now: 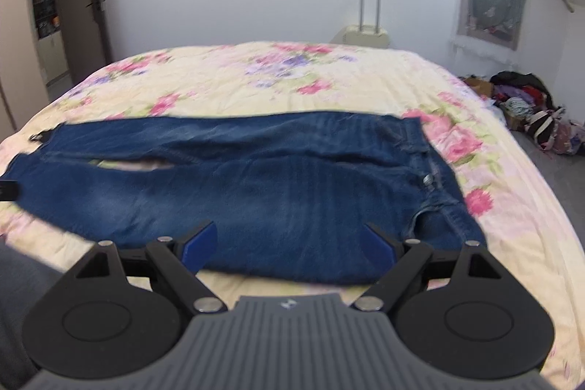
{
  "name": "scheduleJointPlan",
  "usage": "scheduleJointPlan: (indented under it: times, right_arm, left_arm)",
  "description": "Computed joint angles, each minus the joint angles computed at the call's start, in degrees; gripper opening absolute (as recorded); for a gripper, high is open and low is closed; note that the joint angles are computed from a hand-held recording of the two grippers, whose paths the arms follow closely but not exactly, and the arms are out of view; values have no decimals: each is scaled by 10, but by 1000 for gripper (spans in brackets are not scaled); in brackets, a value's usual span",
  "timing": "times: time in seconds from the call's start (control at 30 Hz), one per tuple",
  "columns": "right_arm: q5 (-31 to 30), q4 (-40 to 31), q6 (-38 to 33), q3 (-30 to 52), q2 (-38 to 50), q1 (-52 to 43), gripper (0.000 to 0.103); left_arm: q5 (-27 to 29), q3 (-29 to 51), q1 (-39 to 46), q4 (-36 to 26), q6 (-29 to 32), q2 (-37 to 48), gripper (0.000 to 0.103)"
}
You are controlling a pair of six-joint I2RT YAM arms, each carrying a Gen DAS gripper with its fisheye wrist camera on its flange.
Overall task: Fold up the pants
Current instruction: 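Reach the left gripper to the leg hem with the black loop and close it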
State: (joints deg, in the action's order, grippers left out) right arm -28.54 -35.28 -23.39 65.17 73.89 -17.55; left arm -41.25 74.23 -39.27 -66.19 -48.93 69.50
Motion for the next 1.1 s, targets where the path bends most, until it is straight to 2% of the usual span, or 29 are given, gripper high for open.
scheduleJointPlan:
  times: [0.1, 0.17, 0.23, 0.3, 0.37, 0.47, 0.53, 0.6, 0.63, 0.67, 0.7, 0.73, 0.8, 0.9, 0.97, 1.03, 1.07, 1.1]
  right_arm:
    - [20, 81, 19, 24, 78, 1, 82]
    - [38, 97, 37, 66, 144, 5, 82]
    - [30, 91, 70, 116, 212, 3, 82]
    - [14, 77, 106, 159, 273, 2, 82]
    - [23, 44, 145, 215, 341, 10, 82]
    - [39, 16, 239, 297, 426, 22, 82]
    - [64, 67, 286, 301, 450, 34, 82]
    - [105, 109, 310, 296, 462, 47, 82]
    - [110, 113, 319, 304, 474, 50, 82]
    - [111, 112, 325, 312, 483, 52, 82]
    - [115, 110, 330, 320, 492, 55, 82]
    - [125, 110, 337, 329, 500, 57, 82]
    - [147, 103, 350, 344, 515, 63, 82]
    - [163, 96, 351, 355, 525, 69, 82]
    - [174, 104, 335, 354, 527, 77, 82]
    - [180, 106, 320, 353, 529, 83, 82]
    - [184, 106, 314, 352, 529, 85, 82]
    - [186, 106, 309, 352, 530, 86, 82]
  left_arm:
    - [78, -50, 166, 82, 136, -54, 73]
    - [145, -86, 295, 148, 213, -72, 68]
    - [238, -115, 424, 221, 272, -66, 67]
    - [334, -134, 535, 288, 292, -38, 64]
    - [424, -143, 626, 348, 284, 5, 64]
    - [504, -132, 703, 437, 255, 101, 64]
    - [518, -103, 731, 484, 240, 172, 64]
    - [495, -49, 750, 511, 245, 245, 66]
    - [480, -12, 758, 513, 257, 285, 69]
    - [468, 31, 766, 496, 272, 325, 82]
    - [466, 81, 776, 464, 280, 368, 87]
    - [466, 125, 785, 434, 282, 407, 86]
    - [454, 161, 800, 420, 268, 452, 84]
    - [512, 193, 825, 403, 265, 507, 86]
    - [492, 194, 823, 413, 275, 527, 86]
    - [500, 176, 826, 440, 259, 531, 87]
    - [499, 156, 824, 465, 247, 522, 82]
    - [490, 144, 820, 478, 239, 515, 67]
